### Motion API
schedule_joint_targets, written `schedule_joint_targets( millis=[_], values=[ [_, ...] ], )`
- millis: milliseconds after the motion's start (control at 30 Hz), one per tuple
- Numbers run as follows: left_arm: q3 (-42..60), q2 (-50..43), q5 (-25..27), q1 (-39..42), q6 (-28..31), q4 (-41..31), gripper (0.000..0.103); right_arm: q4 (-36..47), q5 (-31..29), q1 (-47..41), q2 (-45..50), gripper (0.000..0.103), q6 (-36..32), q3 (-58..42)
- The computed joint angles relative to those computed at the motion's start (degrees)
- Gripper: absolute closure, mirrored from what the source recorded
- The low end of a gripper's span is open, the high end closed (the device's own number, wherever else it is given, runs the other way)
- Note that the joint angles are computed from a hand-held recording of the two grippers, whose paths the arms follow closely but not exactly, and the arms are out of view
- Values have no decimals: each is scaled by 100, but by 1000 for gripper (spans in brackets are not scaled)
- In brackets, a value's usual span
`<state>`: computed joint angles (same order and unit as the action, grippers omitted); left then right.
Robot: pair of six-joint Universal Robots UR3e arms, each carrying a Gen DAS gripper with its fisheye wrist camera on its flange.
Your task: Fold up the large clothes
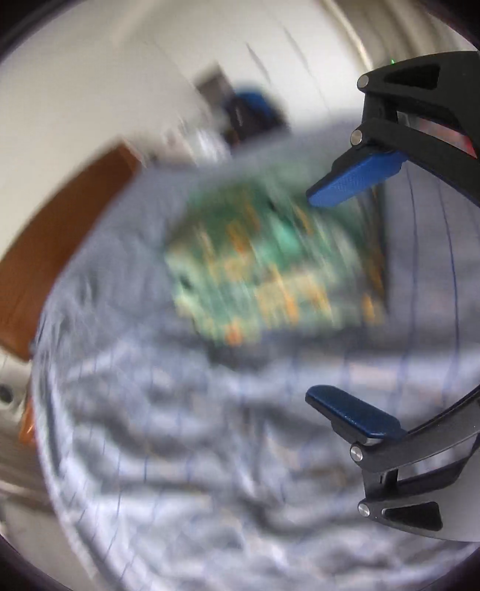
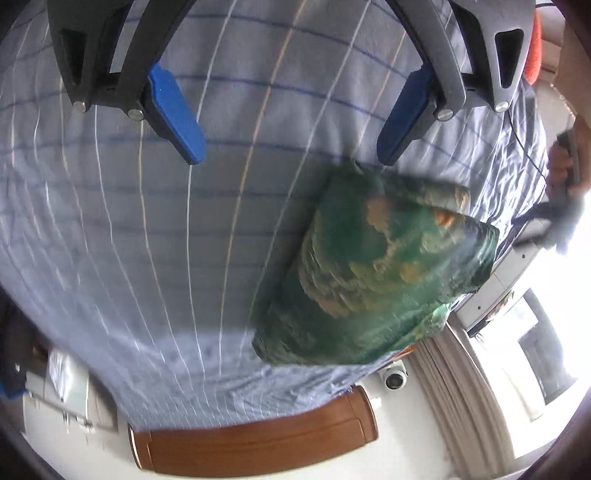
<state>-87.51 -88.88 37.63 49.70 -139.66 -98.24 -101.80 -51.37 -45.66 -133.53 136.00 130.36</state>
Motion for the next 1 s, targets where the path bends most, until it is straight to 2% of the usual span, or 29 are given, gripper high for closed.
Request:
schedule_joint_targets(
  millis=[67,100,167,233,333,433,500,567,633,700,733,767,800,833,900,1000],
  values=[
    [1043,-713,-324,-318,493,-1070,3,-92,40,120,227,9,116,-135],
    [1406,-1044,-362,-593,422,-1072,3,-43,153,176,323,9,171,-255],
    [1556,-1461,-166,-1008,-233,-210,3,90,554,309,706,9,335,-613],
    [1585,-1866,113,-1293,-738,443,3,-121,936,530,1319,9,728,-944],
    [1191,-2259,641,-1493,-1426,1451,1,-1018,1241,1017,2523,9,1606,-1389],
    [839,-2475,926,-1594,-1844,2175,0,-1996,1092,1576,3965,9,2369,-1994],
    [877,-2638,1018,-1719,-1961,2339,0,-2263,1015,1866,4825,9,2581,-2473],
    [1078,-2826,1091,-1836,-2013,2345,0,-2208,1225,2144,5830,9,2584,-3128],
    [1359,-3093,1088,-1922,-2054,2229,0,-2155,1336,2464,6734,1,2747,-3803],
    [1671,-3384,955,-1948,-2056,1863,0,-2814,1374,2652,7177,3,3290,-3891],
    [1771,-3450,960,-1976,-2064,1749,2,-3008,1235,2738,7213,7,3410,-3905],
    [1686,-3389,958,-2007,-2060,1857,12,-3297,955,2871,7156,11,3483,-3868],
    [1538,-3253,764,-2002,-1875,1843,40,-3587,647,3017,7004,19,3448,-3757],
    [1367,-3070,859,-2052,-1994,2095,46,-3923,313,3179,6750,26,3361,-3543],
    [1035,-2652,920,-2091,-1966,2410,53,-4413,-116,3398,6295,32,3141,-3165],
    [753,-2135,537,-1957,-1873,2507,55,-4941,-221,3474,5739,35,3090,-2646]
  ],
)
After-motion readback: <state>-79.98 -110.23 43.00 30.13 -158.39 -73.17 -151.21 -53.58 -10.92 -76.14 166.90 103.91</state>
